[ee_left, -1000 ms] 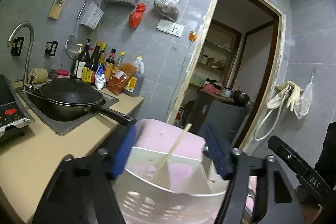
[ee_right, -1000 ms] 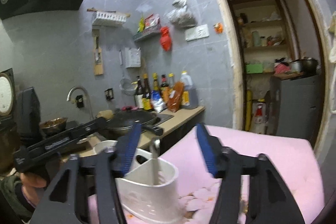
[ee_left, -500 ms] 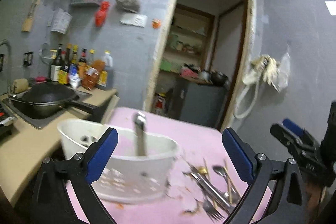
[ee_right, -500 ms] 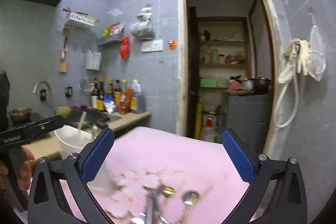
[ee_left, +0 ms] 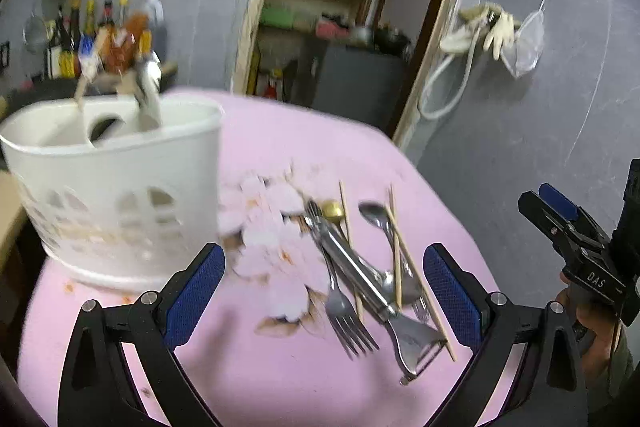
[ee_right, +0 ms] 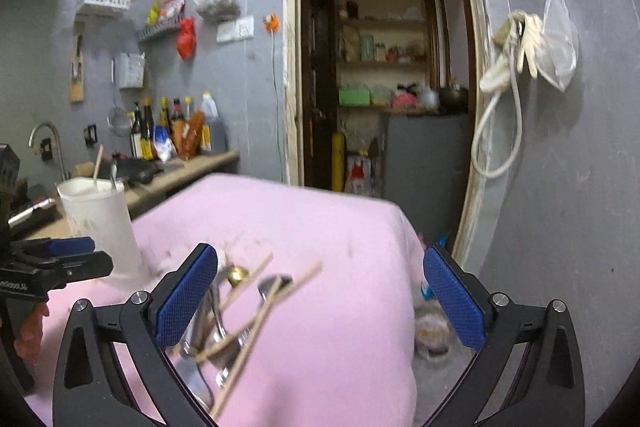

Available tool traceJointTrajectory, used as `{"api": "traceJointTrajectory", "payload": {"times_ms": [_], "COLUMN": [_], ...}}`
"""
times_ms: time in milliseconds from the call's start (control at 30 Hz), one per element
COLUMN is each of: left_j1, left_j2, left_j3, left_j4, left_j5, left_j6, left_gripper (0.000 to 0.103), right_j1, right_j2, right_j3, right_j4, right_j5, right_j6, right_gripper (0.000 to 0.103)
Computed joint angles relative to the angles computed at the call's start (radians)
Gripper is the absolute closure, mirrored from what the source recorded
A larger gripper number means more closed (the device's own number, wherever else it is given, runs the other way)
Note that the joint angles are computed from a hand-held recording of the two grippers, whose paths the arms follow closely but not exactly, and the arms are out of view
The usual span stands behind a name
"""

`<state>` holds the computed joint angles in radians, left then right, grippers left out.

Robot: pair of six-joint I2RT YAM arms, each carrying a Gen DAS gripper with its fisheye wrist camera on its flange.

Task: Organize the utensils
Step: 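Grasp the silver-handled peeler by its handle with the left tool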

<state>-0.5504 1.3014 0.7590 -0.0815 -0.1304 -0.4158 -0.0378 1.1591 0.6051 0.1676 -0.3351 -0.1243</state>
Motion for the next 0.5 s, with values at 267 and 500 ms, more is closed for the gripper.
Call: {"api": "traceJointTrajectory", "payload": {"times_ms": [267, 500], "left_j1": [0.017, 0.046], "left_j2": [0.182, 0.301], "left_j3": [0.145, 0.254], "left_j4": [-0.091, -0.175], "left_j5": [0.125, 0.223], "left_j6": [-0.014, -0.029], "left_gripper": [0.032, 0.06], "right_j1": [-0.049, -0.003], "right_j2": [0.1, 0.197], "right_j3": [0.082, 0.133], "right_j4": [-0.216, -0.324], "right_j5": [-0.093, -0.103], "right_j6": [-0.09, -0.157], "right_gripper": [0.025, 0.058]}}
